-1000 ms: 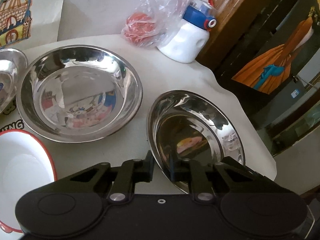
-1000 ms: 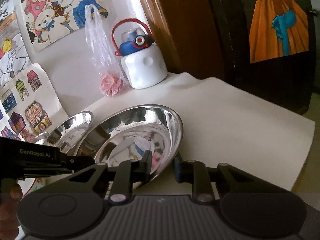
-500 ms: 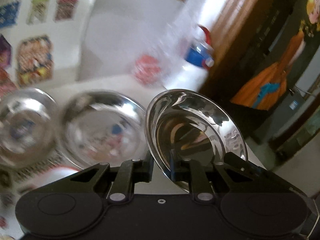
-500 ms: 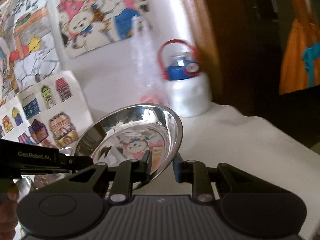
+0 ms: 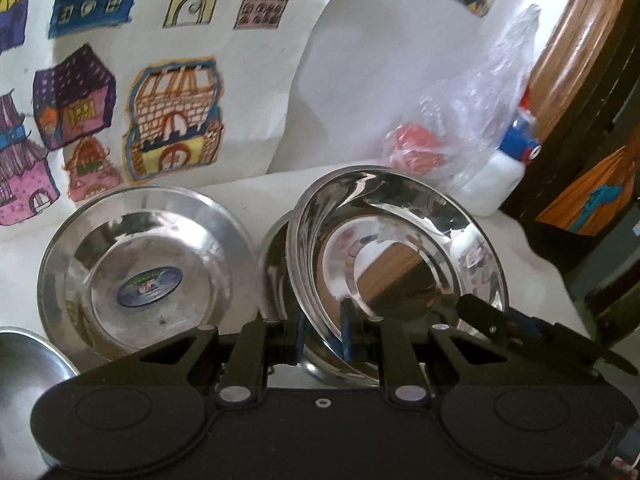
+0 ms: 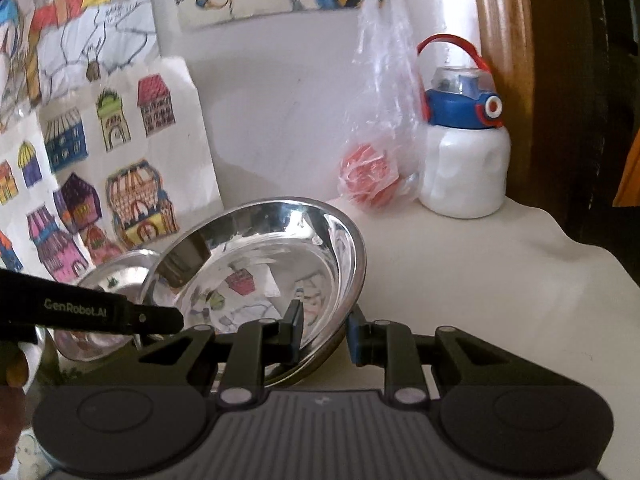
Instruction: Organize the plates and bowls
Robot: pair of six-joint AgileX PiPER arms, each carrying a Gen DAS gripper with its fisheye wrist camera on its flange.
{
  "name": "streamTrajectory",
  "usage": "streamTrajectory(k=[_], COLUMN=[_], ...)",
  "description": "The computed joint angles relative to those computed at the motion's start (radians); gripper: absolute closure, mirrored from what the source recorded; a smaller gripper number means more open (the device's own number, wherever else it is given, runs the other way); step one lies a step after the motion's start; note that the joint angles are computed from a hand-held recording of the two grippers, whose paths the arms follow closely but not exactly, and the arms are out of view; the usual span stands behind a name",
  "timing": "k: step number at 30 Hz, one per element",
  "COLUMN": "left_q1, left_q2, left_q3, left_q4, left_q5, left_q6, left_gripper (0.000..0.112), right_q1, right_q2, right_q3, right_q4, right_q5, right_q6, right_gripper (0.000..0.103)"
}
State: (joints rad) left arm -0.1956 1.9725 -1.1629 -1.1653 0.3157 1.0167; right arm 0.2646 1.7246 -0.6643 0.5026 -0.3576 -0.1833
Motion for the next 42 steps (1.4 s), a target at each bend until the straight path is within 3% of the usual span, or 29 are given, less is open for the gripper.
streamTrajectory(k=[12, 17, 26, 35, 39, 42], left_q1=[-0.014, -0.026, -0.029, -0.029, -0.038, -0.036], left_q2=[0.019, 0.024, 0.023, 0.011, -0.009, -0.014], left_q3=[-0.022, -0.039, -0.045, -0.031, -0.015, -0.011], left_q4=[0.121, 0.212, 0.249, 0.217, 0.235, 0.251], left_q5=[-0.007, -0.007, 0.002, 0.002, -0.024, -0.028], left_q6=[-0.084, -0.149, -0.190, -0.156, -0.171, -0.187], left_gripper=[0.092, 0.092, 0.089, 0.080, 0.062, 0.059], right_q1=[0.001, 0.007, 0.018, 0.047, 0.072, 0.079], right_q2=[0.025, 0.030, 0.034, 0.032, 0.026, 0.026], right_q3=[-0.085, -0.097, -0.114, -0.113, -0.112, -0.112], right_q4=[0.319, 0.402, 0.534, 0.623, 0.671, 0.686], right_q5=[0.122, 0.128, 0.131, 0.086, 0.049, 0.042], right_q6=[-0.388, -0.489, -0.644, -0.756, -0.820, -0.828], right_gripper=[0.070, 0.068, 0.066, 0.062, 0.061, 0.057])
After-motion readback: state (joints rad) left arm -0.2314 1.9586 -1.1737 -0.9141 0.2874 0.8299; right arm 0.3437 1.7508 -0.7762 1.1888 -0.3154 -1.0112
